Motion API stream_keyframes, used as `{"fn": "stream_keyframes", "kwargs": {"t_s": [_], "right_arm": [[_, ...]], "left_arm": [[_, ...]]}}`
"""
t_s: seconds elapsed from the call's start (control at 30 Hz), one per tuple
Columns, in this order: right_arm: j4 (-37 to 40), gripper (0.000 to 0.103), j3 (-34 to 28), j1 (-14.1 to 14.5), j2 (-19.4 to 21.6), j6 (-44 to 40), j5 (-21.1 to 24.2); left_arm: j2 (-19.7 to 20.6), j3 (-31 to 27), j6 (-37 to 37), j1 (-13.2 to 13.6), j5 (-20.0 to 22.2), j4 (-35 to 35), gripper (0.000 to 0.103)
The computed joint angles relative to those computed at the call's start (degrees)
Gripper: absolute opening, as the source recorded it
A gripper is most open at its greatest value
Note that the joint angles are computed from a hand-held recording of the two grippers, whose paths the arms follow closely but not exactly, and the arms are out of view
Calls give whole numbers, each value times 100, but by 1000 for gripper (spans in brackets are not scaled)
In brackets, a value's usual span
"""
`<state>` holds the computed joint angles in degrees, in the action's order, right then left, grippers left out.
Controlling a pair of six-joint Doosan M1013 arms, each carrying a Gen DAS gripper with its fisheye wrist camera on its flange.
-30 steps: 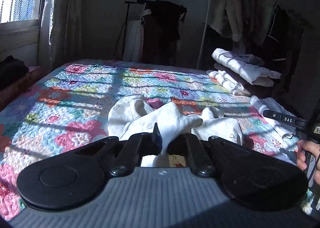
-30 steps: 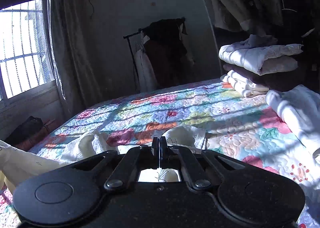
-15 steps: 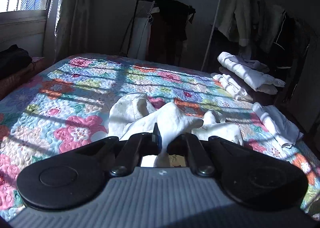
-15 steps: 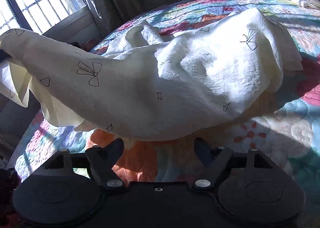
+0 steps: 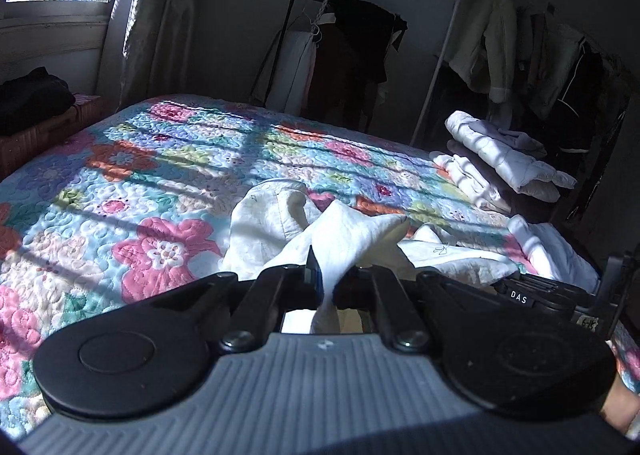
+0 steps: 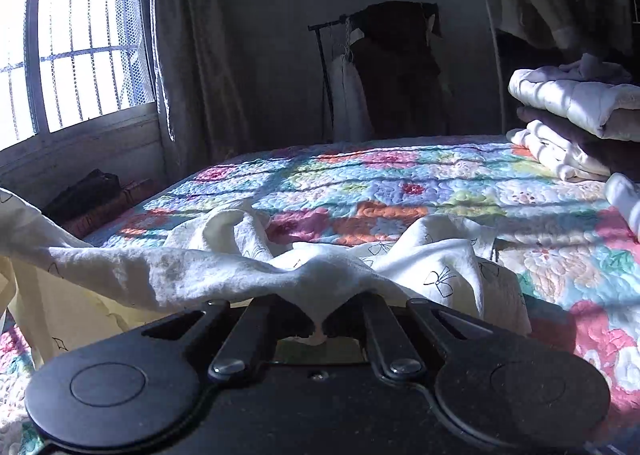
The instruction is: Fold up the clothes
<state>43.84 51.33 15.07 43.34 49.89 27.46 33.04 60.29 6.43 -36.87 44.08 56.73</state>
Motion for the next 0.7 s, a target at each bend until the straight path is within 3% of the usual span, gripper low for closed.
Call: {"fn": "stream_keyframes", "kwargs": {"t_s": [0.1, 0.23, 0.4, 0.5, 0.63, 0.7], "right_arm": [[-809, 4, -12, -54, -182, 293, 162], [-2457, 4, 22, -37, -383, 611, 508], [-3894, 4, 297, 35, -576, 856, 885], [-4250, 3, 510, 32, -691, 1069, 672], [-5414, 3, 707, 122, -753, 1970, 4], [-6163, 4, 759, 180, -735, 2616, -332]], "left_arm": [[19, -27, 239, 0, -130, -124, 5], [111, -157, 965, 9, -309, -662, 5], [312, -438, 1980, -31, -101, -1371, 5], [598, -850, 2589, -90, 535, -1574, 5], [661, -896, 2965, -58, 235, -2179, 5], [713, -980, 3226, -65, 365, -2337, 5]]}}
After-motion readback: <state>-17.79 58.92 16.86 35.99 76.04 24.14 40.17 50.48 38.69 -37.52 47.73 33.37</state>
